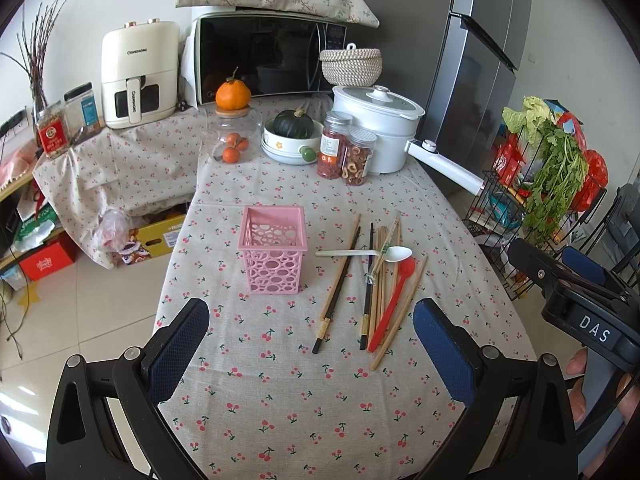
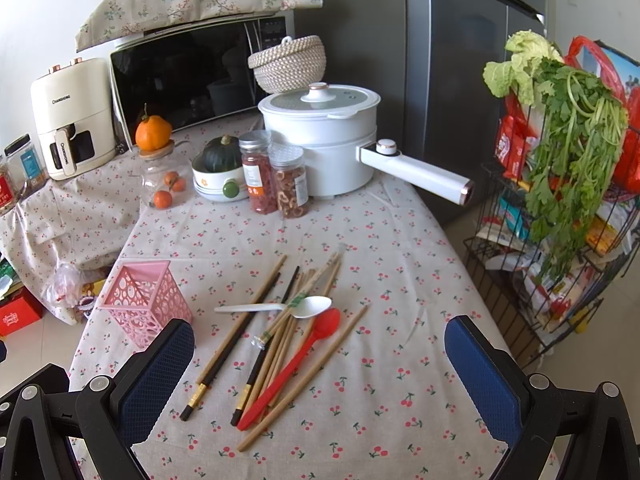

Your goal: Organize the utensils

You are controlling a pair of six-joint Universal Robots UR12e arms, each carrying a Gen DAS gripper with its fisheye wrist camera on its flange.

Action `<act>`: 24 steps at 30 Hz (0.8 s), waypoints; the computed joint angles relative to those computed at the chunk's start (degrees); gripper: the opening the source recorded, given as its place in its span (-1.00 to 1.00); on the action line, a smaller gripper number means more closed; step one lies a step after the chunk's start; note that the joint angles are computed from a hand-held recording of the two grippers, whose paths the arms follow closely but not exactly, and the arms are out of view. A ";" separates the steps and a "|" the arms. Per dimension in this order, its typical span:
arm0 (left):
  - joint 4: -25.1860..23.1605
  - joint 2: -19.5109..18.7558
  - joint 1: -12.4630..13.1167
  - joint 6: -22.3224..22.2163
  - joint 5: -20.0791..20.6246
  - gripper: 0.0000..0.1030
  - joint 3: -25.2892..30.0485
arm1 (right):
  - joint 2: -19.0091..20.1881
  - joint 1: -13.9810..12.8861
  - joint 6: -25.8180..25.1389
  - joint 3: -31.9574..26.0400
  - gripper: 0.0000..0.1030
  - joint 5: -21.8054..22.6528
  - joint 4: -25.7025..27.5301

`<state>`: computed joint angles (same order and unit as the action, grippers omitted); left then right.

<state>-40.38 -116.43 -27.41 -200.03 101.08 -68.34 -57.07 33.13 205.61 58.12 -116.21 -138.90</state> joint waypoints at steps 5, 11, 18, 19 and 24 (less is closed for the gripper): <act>0.01 -0.04 -0.02 -0.10 0.03 1.00 0.04 | 0.00 -0.01 0.04 -0.02 1.00 0.04 0.04; 0.03 0.03 0.04 0.00 -0.02 1.00 -0.05 | -0.01 -0.04 0.11 -0.04 1.00 0.21 0.13; 0.42 -0.04 -0.15 -0.29 1.17 1.00 -0.17 | -0.18 -0.06 0.63 0.50 1.00 0.57 -0.24; 0.55 -0.14 -0.18 -0.23 1.61 1.00 -0.08 | -0.20 -0.09 0.48 0.69 1.00 0.77 -0.70; 0.40 -1.09 -0.20 0.71 4.17 1.00 0.96 | 0.58 -0.35 -0.07 -0.38 1.00 -0.43 0.24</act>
